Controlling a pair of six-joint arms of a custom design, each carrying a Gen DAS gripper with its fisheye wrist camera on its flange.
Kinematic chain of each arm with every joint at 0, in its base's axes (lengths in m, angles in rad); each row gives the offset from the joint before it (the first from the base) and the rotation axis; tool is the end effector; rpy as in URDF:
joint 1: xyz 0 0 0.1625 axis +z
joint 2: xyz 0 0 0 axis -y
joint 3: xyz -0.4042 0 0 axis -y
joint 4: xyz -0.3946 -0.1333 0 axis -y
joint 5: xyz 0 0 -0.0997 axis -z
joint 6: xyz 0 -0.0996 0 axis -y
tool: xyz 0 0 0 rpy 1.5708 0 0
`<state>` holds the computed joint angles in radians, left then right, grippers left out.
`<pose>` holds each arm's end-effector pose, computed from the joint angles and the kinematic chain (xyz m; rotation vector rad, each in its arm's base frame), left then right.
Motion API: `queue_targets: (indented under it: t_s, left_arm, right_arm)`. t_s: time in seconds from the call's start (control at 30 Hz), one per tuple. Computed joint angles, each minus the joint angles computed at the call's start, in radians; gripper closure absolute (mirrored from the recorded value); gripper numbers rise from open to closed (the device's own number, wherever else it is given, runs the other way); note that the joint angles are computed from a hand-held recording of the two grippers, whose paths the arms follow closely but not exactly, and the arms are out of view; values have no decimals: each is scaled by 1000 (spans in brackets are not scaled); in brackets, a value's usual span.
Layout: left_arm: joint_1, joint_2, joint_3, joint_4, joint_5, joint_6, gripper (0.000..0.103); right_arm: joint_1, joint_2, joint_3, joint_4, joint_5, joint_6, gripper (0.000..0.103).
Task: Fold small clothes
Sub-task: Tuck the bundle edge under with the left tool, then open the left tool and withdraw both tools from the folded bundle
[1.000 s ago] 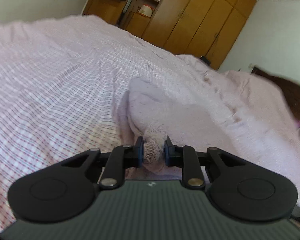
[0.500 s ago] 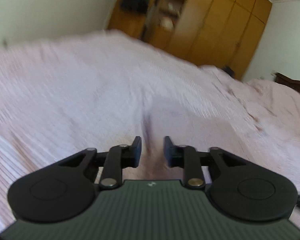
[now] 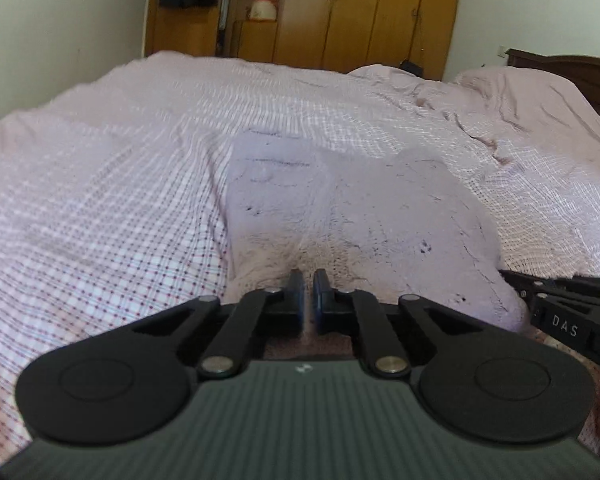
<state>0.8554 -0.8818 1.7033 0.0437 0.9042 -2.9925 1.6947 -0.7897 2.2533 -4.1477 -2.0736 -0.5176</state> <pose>-0.1813 -0.5057 0.0613 0.7500 2.3787 -1.1140 0.1402 -0.4351 0.1081 0.3559 -2.1737 1.2181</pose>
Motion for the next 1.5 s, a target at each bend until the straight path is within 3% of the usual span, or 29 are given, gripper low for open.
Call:
queue_targets:
  t_s: [0.13, 0.23, 0.3, 0.37, 0.43, 0.5, 0.57, 0.63, 0.7, 0.77, 0.83, 1.03, 1.1, 1.17, 1.2, 1.27, 1.4, 1.5]
  left_arm:
    - [-1, 1, 2, -13, 0, 5, 96]
    - [-5, -48, 23, 20, 33, -38, 96]
    - [13, -107, 50, 40, 108, -132, 94]
    - [37, -138, 62, 73, 169, -232, 92]
    - [55, -147, 47, 142, 217, -286, 92]
    - [36, -166, 65, 145, 170, -256, 92]
    - [17, -174, 63, 169, 122, -255, 92]
    - [-6, -181, 43, 230, 78, -283, 86]
    - [-15, -254, 118, 124, 69, -218, 43]
    - [4, -289, 162, 75, 83, -150, 31]
    - [15, -223, 93, 182, 37, -202, 33]
    - [46, -242, 73, 216, 124, -247, 32]
    - [45, -243, 75, 225, 121, -243, 32]
    - [43, -228, 66, 235, 106, -243, 32]
    - [40, -223, 64, 234, 100, -248, 32]
    - [36, -199, 50, 229, 100, -258, 32]
    - [46, -214, 64, 207, 106, -272, 32]
    - [72, -246, 77, 177, 208, -312, 29]
  right_arm:
    - [3, -25, -10, 54, -5, 3, 98]
    - [40, -20, 7, -13, -22, 20, 91]
    - [93, 6, 23, -96, -57, -30, 90]
    - [121, 12, 52, -121, -2, -93, 90]
    - [153, 45, 48, -123, 26, -212, 88]
    - [168, 82, 36, -118, 59, -339, 74]
    - [189, 108, 12, -60, 59, -416, 28]
    - [200, 150, -19, -55, 67, -487, 18]
    - [208, 187, -58, -57, 61, -550, 18]
    - [210, 202, -81, -33, 56, -597, 18]
    - [201, 216, -106, -15, 50, -685, 19]
    - [209, 260, -161, 14, -21, -800, 26]
    - [215, 271, -172, 14, -30, -845, 30]
    - [220, 269, -194, 36, -39, -830, 39]
    - [226, 267, -210, 58, -45, -791, 41]
    - [223, 247, -219, 93, -36, -669, 59]
    - [186, 162, -142, 93, 89, -473, 66]
    - [151, 91, -84, 95, 182, -360, 66]
